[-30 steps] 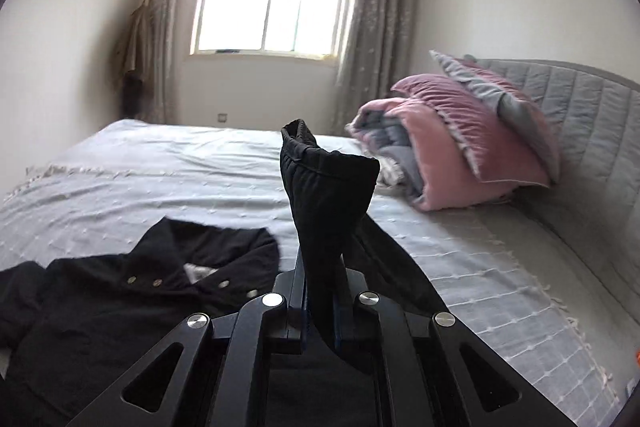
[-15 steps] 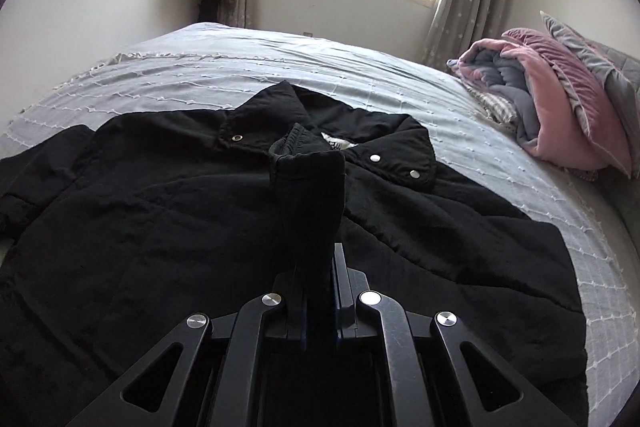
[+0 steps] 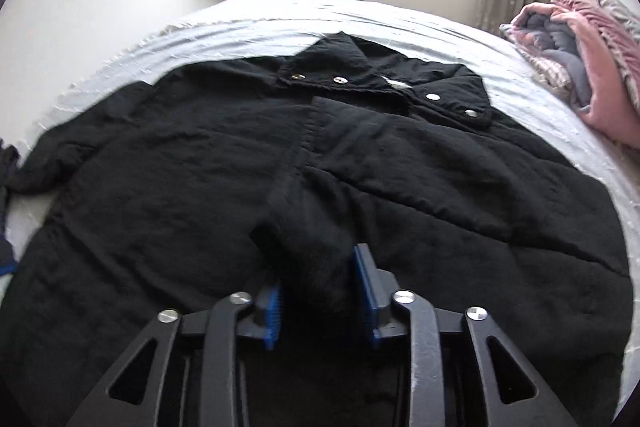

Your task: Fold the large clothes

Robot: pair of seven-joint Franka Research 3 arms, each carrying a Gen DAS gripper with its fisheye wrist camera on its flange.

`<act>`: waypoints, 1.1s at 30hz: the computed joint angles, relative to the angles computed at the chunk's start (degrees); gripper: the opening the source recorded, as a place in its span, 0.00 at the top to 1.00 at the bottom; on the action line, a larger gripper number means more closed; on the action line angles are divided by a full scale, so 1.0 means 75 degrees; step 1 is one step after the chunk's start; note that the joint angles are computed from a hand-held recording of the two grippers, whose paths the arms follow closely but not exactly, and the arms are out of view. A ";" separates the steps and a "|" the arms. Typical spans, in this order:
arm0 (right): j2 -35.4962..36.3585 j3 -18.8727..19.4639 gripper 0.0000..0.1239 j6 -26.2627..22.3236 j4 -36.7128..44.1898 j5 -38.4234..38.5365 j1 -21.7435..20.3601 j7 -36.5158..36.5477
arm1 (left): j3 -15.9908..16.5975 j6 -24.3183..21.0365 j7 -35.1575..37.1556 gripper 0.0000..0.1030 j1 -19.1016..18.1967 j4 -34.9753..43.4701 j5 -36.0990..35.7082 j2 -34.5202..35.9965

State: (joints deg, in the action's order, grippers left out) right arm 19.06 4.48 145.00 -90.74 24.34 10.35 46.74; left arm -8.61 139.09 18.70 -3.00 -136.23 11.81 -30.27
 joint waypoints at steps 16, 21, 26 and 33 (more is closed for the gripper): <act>0.0121 0.0309 0.65 -0.2344 0.0820 0.1046 -0.0329 0.1730 | -0.0072 -0.0463 0.0103 0.14 -0.0011 0.0166 0.0147 -0.0015; -0.1313 -0.0109 0.63 -0.3525 -0.0411 0.1286 -0.0565 0.1485 | -0.0027 -0.0534 0.0102 0.14 0.0021 0.0127 0.0157 -0.0073; -0.3107 -0.0639 0.53 -0.3381 -0.2367 0.0743 -0.0631 0.1489 | -0.0030 -0.0654 0.0046 0.14 0.0081 0.0070 0.0233 -0.0252; -0.4528 -0.0925 0.39 -0.1354 -0.4270 0.1154 -0.0420 0.0667 | -0.0160 -0.1368 -0.0268 0.14 0.0387 -0.0053 0.0694 -0.0626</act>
State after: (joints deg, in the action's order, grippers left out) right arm -14.90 -2.46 134.84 -122.76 33.00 7.19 51.75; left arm -9.81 128.83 16.69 -0.10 -136.62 17.02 -34.97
